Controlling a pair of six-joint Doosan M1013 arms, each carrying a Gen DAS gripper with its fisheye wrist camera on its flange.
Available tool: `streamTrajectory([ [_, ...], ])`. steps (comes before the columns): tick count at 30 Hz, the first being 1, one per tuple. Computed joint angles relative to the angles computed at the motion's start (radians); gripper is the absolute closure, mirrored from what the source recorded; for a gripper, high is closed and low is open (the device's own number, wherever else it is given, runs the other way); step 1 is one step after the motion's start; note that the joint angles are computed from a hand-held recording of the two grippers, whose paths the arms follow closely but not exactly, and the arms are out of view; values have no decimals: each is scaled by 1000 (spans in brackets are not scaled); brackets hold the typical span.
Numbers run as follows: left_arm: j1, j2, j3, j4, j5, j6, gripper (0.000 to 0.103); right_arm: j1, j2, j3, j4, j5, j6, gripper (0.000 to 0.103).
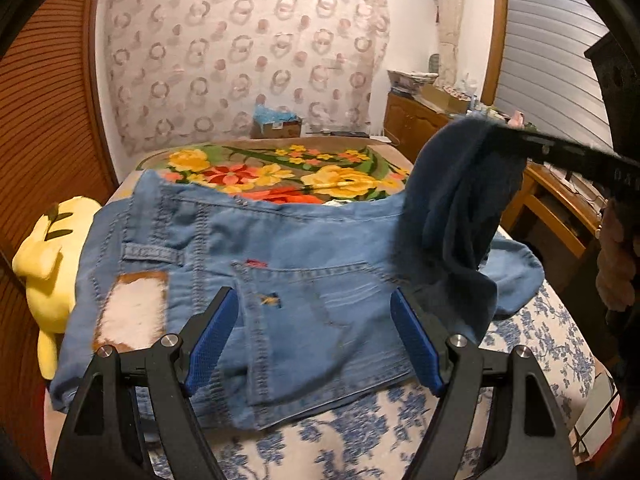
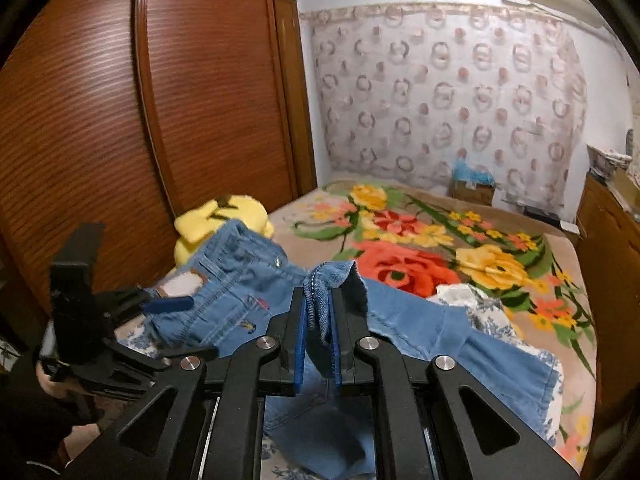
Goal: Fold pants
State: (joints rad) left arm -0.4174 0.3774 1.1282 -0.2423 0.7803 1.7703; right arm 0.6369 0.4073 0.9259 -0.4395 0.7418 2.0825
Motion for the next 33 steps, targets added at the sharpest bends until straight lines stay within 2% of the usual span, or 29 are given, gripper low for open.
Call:
streamTrajectory([
  [4,2,11,-12,-17,11,16,24,-9,17,-28,16,35,-25,81],
  [8,-3,33,-39,-35,28,27,24,-4,32,-79,45,105,-46,67],
  [10,-5,42,-49,-46,33,35,24,-1,45,-104,25,127,-34,67],
  [15,-15,64,-73,-60,57,52,24,-2,28,-69,-13,154,40,67],
  [20,-19,73,-72,-80,87,82,24,-4,60,-89,-33,214,87,66],
  [28,-22,106,-96,-85,156,89,24,-3,98,-126,43,262,99,66],
  [33,-30,133,-125,-60,187,87,35,-16,138,-186,83,325,99,66],
])
